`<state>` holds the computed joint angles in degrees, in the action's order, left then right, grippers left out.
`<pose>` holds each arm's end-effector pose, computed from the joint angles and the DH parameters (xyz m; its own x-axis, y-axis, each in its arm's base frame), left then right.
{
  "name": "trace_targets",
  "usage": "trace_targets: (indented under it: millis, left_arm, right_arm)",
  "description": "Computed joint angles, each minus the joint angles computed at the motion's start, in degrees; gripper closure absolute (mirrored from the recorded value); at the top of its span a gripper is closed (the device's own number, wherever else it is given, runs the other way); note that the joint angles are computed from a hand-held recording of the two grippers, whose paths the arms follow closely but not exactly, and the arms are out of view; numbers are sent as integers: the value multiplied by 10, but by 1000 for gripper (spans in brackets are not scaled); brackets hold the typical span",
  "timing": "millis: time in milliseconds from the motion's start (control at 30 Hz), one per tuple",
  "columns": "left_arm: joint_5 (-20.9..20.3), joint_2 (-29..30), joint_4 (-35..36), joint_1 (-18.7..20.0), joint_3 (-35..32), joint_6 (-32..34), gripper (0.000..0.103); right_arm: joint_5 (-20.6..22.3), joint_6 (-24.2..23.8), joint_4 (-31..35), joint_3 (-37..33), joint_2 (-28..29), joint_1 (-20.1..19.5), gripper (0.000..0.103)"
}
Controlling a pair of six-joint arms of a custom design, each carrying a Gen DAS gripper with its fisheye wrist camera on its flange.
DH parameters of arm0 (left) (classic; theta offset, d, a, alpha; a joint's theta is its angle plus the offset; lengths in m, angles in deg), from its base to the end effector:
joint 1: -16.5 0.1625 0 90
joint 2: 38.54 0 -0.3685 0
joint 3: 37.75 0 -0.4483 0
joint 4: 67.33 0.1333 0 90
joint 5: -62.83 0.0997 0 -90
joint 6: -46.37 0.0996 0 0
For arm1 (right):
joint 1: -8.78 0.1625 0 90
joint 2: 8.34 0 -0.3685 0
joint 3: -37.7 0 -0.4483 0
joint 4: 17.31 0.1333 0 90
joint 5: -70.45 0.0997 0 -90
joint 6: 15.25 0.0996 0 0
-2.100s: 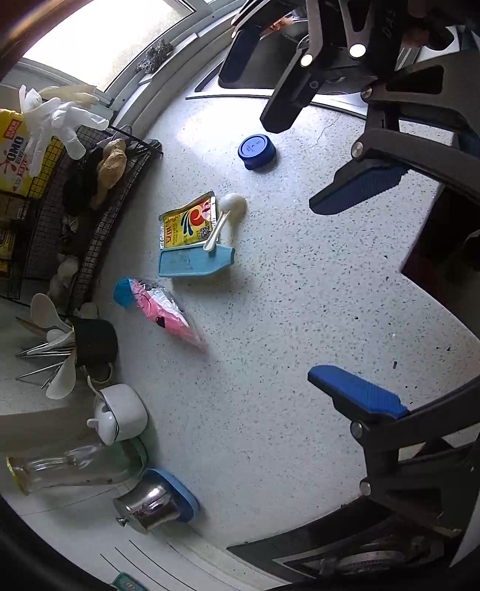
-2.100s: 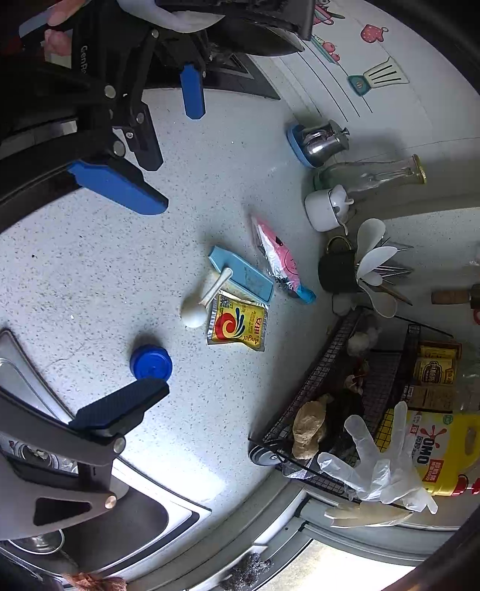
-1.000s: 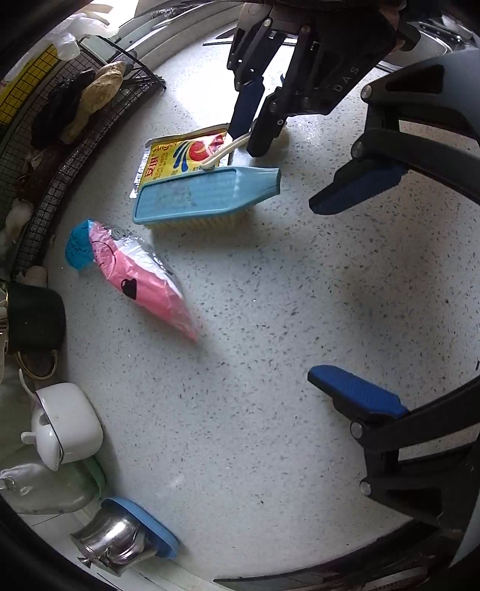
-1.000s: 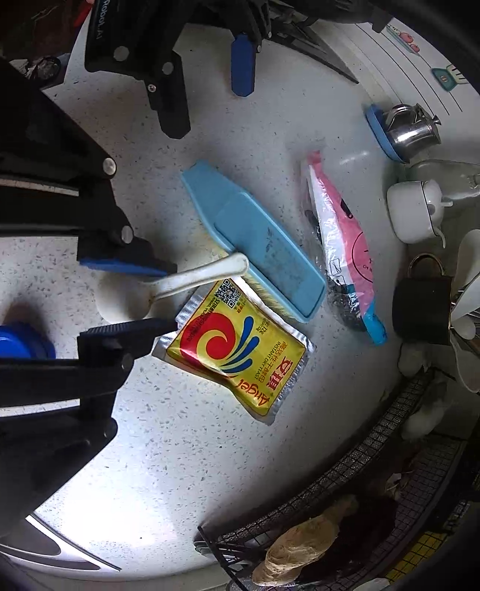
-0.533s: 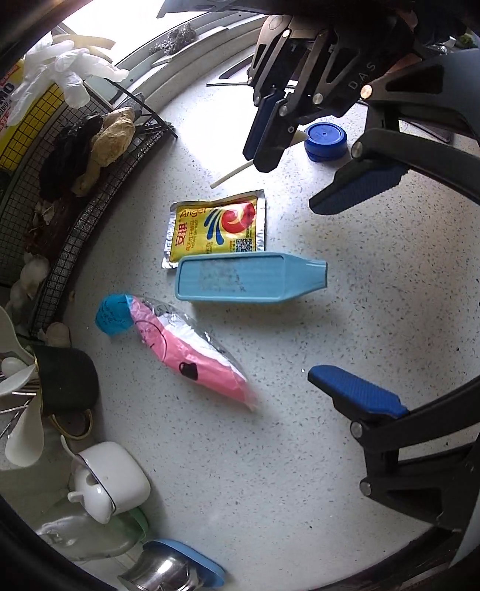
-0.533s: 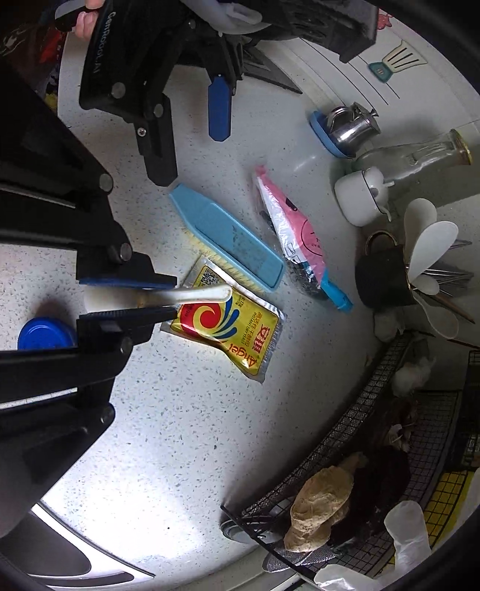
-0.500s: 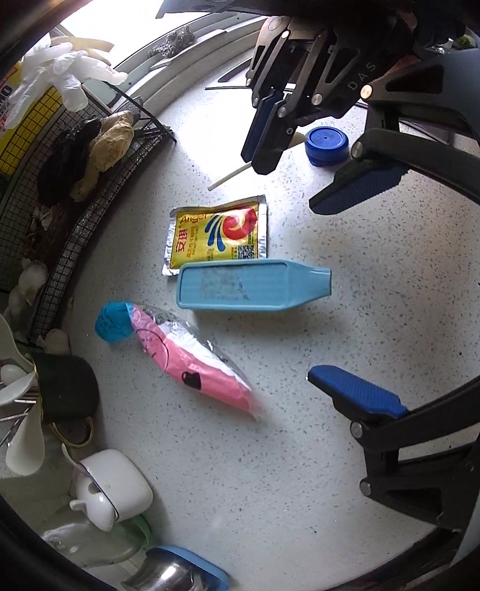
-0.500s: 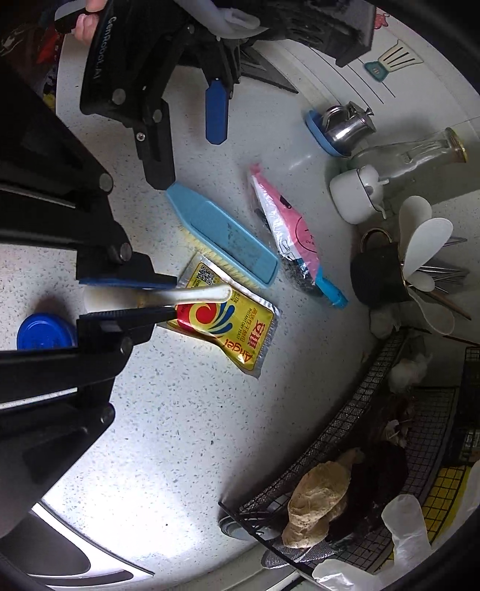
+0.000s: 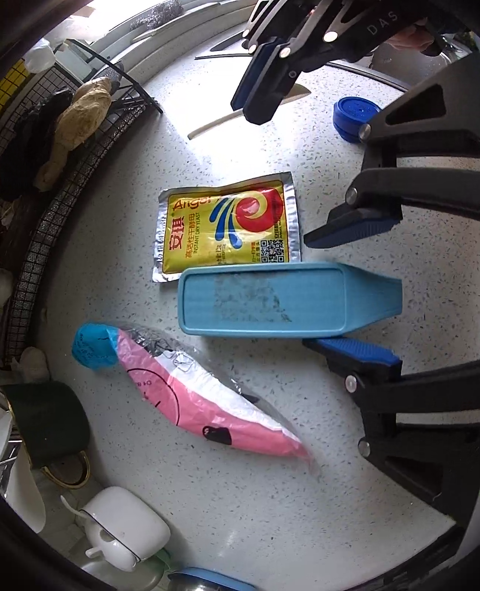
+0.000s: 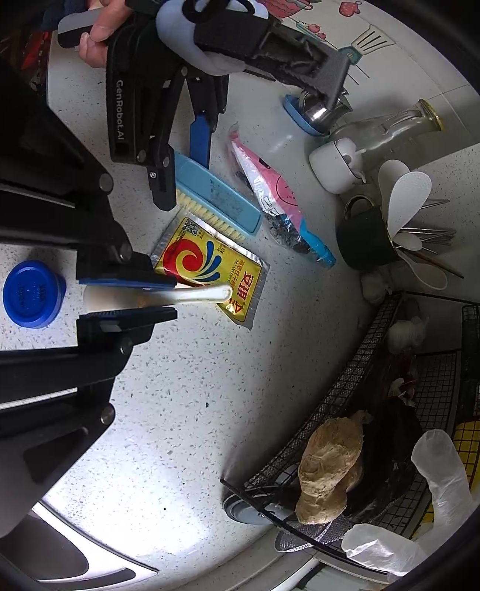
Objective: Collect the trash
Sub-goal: 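Grasp the blue scrub brush by its handle with the left gripper while the right gripper holds the spoon, then carry the brush and spoon down to the red bucket with both grippers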
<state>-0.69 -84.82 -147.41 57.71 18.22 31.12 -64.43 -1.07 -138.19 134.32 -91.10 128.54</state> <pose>-0.4551 -0.6348 0.2359 -0.6467 0.5815 -0.4935 0.5582 0.8018 0.2133 0.3514 -0.4876 0.3824 -0.8121 0.0362 0.5825 -0.2844 0.8470 -0.4491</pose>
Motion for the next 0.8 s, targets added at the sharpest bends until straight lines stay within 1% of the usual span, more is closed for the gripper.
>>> trace_targets:
  millis: [33,133,200,267,367,633,700,800]
  left_arm:
    - [6,-2,-10,-1,6,4,68]
    - [5,-3,-23,-3,11,7,68]
    - [18,-12,-28,-9,23,12,68]
    - [26,-27,-42,-17,44,20,68]
    - [29,-52,-57,-27,74,27,68]
    - [24,-149,-99,-49,169,23,68]
    - [25,-176,-96,-55,189,16,68]
    - [25,-220,-70,-58,211,-2,68]
  right_arm:
    - [-5,-2,-5,1,3,3,94]
    - [0,-2,-12,3,0,3,94]
    - [-1,3,-11,3,1,5,94]
    - [-3,16,-8,4,-3,10,94]
    - [-8,31,0,6,-9,20,94]
    - [-23,66,17,8,-1,56,94]
    - [-25,74,18,7,5,67,94]
    - [-28,88,25,7,14,86,94]
